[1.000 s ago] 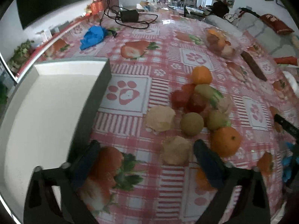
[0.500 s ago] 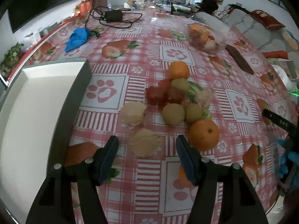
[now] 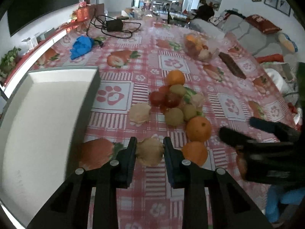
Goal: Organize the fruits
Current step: 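Grasp a beige round fruit with the left tool while the right tool grasps an orange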
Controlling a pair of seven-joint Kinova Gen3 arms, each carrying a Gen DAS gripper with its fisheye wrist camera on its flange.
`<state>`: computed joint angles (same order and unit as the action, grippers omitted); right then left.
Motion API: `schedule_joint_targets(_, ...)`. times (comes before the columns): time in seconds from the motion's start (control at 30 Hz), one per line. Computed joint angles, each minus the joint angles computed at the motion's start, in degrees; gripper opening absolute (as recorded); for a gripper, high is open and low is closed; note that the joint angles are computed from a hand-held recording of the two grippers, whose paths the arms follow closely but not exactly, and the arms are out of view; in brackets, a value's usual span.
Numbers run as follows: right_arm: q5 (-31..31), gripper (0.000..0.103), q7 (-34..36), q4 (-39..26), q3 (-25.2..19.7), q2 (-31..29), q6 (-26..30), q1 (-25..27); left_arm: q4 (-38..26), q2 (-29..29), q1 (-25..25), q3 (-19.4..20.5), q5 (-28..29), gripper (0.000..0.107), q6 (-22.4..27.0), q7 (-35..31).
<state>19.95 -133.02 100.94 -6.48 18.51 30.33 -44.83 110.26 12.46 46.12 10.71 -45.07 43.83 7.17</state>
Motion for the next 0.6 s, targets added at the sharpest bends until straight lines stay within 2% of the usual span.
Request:
schedule_joint_targets(0.1,-1.98,0.102,0.87,-3.19,-1.08,3.02,1.15,0.08,2.51,-2.79,-0.03,0.17,-0.14,0.031,-0.53,2.09)
schedule_joint_targets(0.17,-1.75,0.095,0.12,-5.04,-0.17,4.59,2.47,-1.66,3.94,-4.48,-0.55,1.03,-0.09,0.031,-0.25,3.13)
schedule_joint_targets(0.2,-2.45,0.083,0.99,-6.10,-0.72,5.33,3.44,-1.39,4.73,-5.54,-0.75,1.60,-0.15,0.031,0.25,3.77)
schedule_joint_targets(0.27,-5.44,0.079,3.23,-7.10,-2.24,6.12,3.52,0.10,5.86,-7.09,-1.27,3.00,-0.73,0.031,1.66,5.10)
schedule_joint_targets(0.3,-6.05,0.072,3.38,-7.78,-2.02,6.48,4.07,-0.24,6.25,-7.86,-1.57,3.74,-0.65,0.031,2.78,5.36)
schedule_joint_targets(0.33,-6.32,0.056,3.40,-8.01,-1.76,6.53,3.95,-0.59,6.50,-8.39,-2.02,4.43,-0.41,0.031,3.53,5.33)
schedule_joint_targets(0.4,-7.99,0.039,4.24,-9.37,-2.05,7.07,5.10,-0.21,7.30,-9.94,-3.24,5.54,0.75,0.031,4.61,4.65)
schedule_joint_targets(0.5,-8.35,0.039,4.41,-10.45,-1.49,7.37,6.81,-0.94,9.13,-12.29,-4.83,7.26,1.06,0.031,5.90,5.59)
schedule_joint_targets(0.6,-11.50,0.039,6.10,-8.54,-2.90,5.75,5.36,1.48,11.14,-15.11,-6.92,8.64,1.99,0.031,6.28,5.18)
